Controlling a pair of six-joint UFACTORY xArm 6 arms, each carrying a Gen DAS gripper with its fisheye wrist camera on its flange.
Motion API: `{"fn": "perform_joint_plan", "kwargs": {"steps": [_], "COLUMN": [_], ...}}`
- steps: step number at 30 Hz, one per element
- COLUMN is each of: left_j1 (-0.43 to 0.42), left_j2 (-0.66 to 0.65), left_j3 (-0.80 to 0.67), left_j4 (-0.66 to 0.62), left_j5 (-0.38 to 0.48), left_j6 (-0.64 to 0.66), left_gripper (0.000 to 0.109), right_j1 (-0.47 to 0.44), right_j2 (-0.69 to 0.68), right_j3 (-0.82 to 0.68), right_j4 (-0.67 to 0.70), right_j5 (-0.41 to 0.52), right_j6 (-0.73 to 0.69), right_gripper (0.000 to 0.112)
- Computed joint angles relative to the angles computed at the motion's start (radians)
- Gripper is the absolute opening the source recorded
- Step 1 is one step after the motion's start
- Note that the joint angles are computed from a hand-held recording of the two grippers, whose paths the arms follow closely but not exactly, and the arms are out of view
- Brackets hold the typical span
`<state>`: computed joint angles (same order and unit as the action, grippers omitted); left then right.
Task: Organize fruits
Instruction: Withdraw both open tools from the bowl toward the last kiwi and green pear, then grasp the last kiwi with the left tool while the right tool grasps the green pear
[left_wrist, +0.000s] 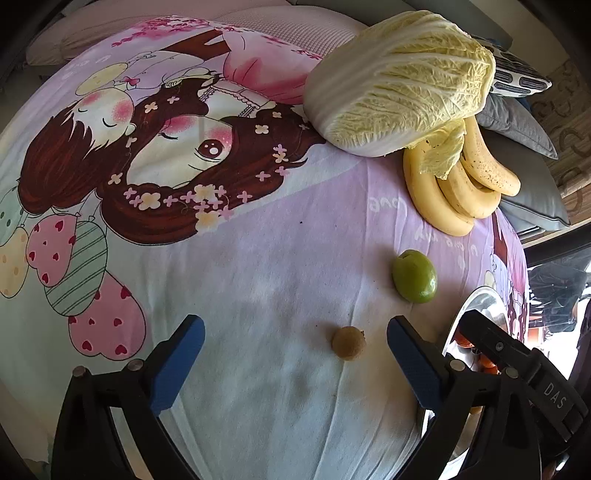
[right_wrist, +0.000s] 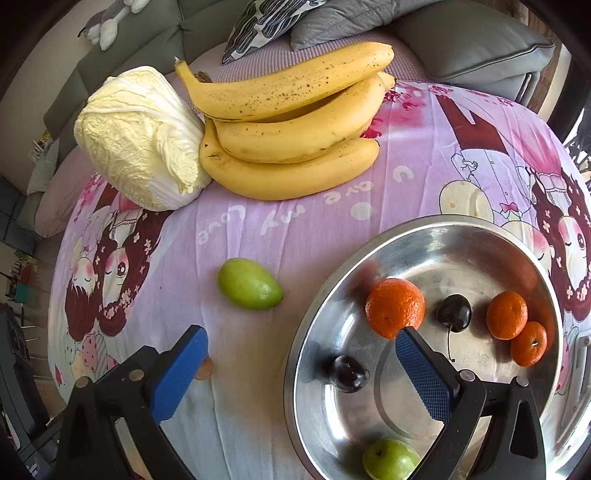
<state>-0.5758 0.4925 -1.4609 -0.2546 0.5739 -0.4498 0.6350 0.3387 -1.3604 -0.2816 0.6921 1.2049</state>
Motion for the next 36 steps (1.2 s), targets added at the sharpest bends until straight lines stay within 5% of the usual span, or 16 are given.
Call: {"fn": "perform_joint_plan", "kwargs": {"steps": [3,12,19,36], "left_j1": [0.007,0.008,-0.001,-0.044], "left_j2": [0.001,0.015,0.039,0.121], "left_j3": [0.000,-0.024,-0.052,-0.148], "left_j4": [-0.078,-0.004,-0.077,-0.220], "left_j5": [0.015,0.050,0.055,0.121], "left_j6": [0.065,0.021,0.083,0.233], "left_gripper": [0.099,0.099,0.096,0.041], "right_j1": [-0.005,-0.020,-0.016,-0.027], "right_j2": [0.007,0.023,0.071,0.229], "right_j3": [-0.007,-0.036,-0.103,-0.248], "right_j4": [0.010,0.016,0.023,0.200], "right_j5": [-0.004,-0.018,-0.027,0.015], "right_j6": [0.000,-0.022,-0.073,-0.233], "right_gripper": [0.103,0.103,0.098,0.068]}}
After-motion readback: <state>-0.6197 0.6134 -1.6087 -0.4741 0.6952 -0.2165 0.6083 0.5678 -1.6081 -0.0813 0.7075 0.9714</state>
